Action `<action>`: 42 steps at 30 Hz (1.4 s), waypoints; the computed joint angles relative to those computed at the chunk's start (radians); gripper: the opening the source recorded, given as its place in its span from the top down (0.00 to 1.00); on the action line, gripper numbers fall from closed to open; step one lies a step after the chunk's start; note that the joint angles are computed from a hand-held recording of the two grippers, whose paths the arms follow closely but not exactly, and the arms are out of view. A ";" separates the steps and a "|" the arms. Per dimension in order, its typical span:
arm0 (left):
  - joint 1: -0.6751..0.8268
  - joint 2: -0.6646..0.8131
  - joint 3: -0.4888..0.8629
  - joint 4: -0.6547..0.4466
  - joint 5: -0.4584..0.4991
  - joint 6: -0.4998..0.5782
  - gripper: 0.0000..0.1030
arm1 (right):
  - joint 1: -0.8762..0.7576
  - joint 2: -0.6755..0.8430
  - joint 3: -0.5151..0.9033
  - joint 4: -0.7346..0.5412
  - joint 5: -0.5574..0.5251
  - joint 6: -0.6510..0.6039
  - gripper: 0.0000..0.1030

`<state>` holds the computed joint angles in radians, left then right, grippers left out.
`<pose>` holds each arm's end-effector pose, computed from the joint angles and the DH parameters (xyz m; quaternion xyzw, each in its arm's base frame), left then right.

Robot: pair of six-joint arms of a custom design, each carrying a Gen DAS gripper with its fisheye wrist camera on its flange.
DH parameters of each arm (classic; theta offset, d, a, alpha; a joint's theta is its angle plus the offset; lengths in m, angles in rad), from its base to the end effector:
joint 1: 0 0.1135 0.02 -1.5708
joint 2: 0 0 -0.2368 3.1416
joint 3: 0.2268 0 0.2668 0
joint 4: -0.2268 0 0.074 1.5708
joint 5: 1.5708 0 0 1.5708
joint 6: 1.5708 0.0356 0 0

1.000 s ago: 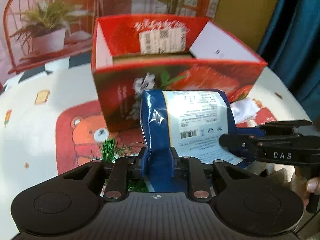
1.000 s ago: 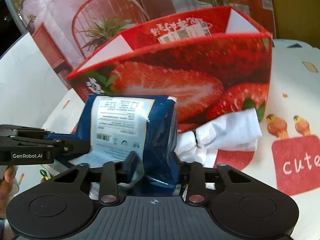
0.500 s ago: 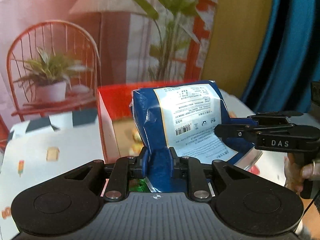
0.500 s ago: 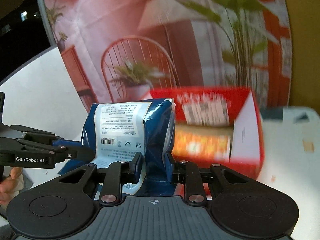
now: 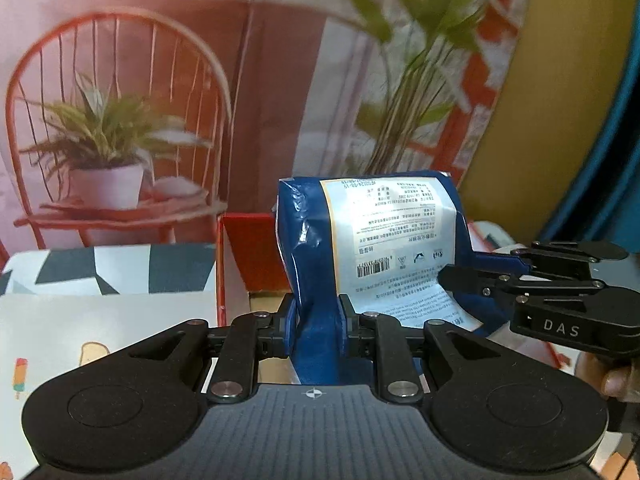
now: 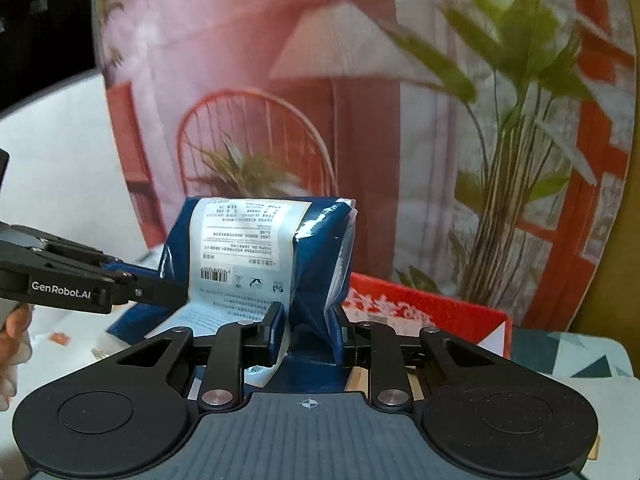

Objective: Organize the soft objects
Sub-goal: 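Carry the blue bag into the red box and open both tools, then grasp the green tasseled sachet with the left tool while the right tool grips it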

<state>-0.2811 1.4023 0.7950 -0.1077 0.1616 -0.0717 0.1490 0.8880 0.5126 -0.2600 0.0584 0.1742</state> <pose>0.2966 -0.0916 0.1763 0.1281 0.8984 -0.1449 0.3943 0.2205 0.0310 0.1927 0.0244 0.8920 0.0468 0.4490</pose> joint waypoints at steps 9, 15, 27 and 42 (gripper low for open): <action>-0.005 0.276 0.174 -0.008 -0.023 0.010 0.79 | -0.129 0.347 0.113 0.041 -0.124 0.038 0.78; -0.016 0.318 0.212 -0.025 -0.047 0.029 0.79 | -0.129 0.421 0.150 0.027 -0.112 0.076 0.78; -0.034 0.277 0.182 0.004 -0.074 0.049 0.78 | -0.091 0.454 0.191 -0.015 0.004 0.108 0.68; 0.034 -0.476 -0.357 -0.033 0.024 0.013 0.77 | 0.214 -0.299 -0.179 -0.088 0.255 0.338 0.68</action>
<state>-0.2476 0.9266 0.4377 -0.1407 0.1861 -0.0586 0.3630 0.5885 0.3334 -0.3481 0.3136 0.5122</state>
